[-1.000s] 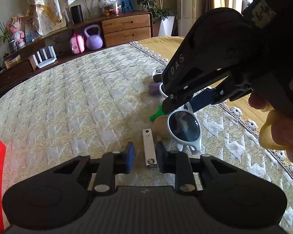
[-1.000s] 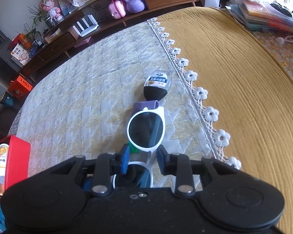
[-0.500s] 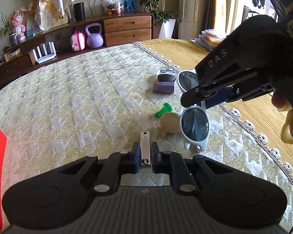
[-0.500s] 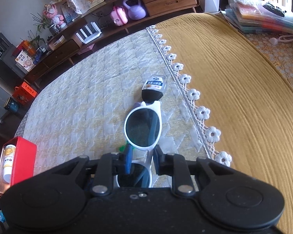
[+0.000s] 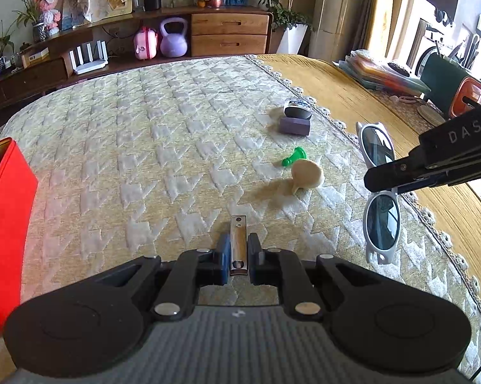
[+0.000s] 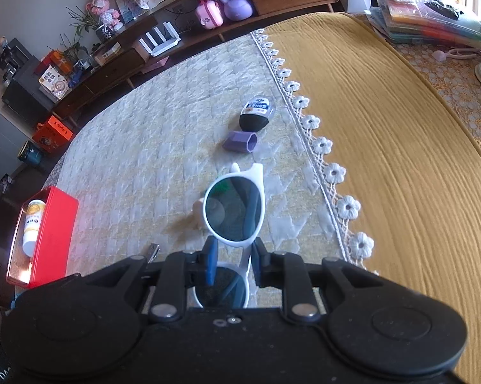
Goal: Organize rigid objects
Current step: 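Carry the nail clipper with the left tool while the right tool carries the sunglasses to the tin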
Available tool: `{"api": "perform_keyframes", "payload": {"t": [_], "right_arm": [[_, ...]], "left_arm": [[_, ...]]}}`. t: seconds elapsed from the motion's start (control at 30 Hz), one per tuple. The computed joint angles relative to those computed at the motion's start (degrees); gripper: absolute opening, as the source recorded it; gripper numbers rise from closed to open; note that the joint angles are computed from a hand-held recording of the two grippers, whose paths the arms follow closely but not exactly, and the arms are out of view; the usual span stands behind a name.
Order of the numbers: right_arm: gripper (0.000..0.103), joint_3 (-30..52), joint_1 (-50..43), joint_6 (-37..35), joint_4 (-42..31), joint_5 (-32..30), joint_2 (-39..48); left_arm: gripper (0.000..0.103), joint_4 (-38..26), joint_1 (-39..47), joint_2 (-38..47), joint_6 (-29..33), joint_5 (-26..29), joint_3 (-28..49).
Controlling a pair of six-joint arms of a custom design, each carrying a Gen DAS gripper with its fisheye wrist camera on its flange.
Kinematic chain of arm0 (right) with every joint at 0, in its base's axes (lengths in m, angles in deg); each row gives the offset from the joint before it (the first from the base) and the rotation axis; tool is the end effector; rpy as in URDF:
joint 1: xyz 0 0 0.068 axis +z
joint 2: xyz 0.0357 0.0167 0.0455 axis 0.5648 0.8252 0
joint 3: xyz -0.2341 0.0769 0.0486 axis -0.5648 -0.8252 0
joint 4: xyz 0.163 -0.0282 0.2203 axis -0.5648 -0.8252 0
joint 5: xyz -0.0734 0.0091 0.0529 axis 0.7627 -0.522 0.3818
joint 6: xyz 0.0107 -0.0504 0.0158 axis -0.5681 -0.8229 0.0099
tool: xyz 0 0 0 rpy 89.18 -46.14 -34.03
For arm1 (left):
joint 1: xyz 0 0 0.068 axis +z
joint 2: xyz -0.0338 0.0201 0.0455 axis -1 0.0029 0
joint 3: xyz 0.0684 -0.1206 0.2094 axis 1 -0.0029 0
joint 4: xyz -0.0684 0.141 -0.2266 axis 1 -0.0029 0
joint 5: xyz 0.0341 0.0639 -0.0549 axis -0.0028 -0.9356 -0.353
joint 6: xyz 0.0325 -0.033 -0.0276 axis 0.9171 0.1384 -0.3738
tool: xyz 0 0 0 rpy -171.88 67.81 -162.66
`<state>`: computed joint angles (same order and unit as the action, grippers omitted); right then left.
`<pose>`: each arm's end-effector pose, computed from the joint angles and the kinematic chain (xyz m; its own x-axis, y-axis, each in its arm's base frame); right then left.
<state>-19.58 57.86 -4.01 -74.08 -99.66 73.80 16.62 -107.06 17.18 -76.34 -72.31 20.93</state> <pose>0.2490 0.1150 0.1019 -0.8712 -0.0169 -0.4906 -0.2041 0.9214 0.3307 0.1863 -0.0540 0.0497 -0.7526 0.0167 -0.6583 0.0757 0.9952 -0.0613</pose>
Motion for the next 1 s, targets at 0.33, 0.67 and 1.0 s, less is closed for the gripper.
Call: {"api": "perform_keyframes", "payload": {"t": [0.33, 0.67, 1.0], "right_arm": [[0.021, -3.22, 5.29, 2.39, -4.93, 0.66, -8.27], [0.021, -2.53, 13.80, 6.42, -8.18, 3.91, -12.76], [0.021, -1.23, 19.03, 8.85, -9.32, 6.74, -12.15]], "left_arm": [[0.012, -21.75, 6.24, -29.08, 2.18, 3.73, -6.62], [0.007, -51.25, 27.20, -59.60, 13.35, 17.34, -7.46], [0.007, -54.64, 36.64, -58.57, 24.79, 27.49, -7.78]]}}
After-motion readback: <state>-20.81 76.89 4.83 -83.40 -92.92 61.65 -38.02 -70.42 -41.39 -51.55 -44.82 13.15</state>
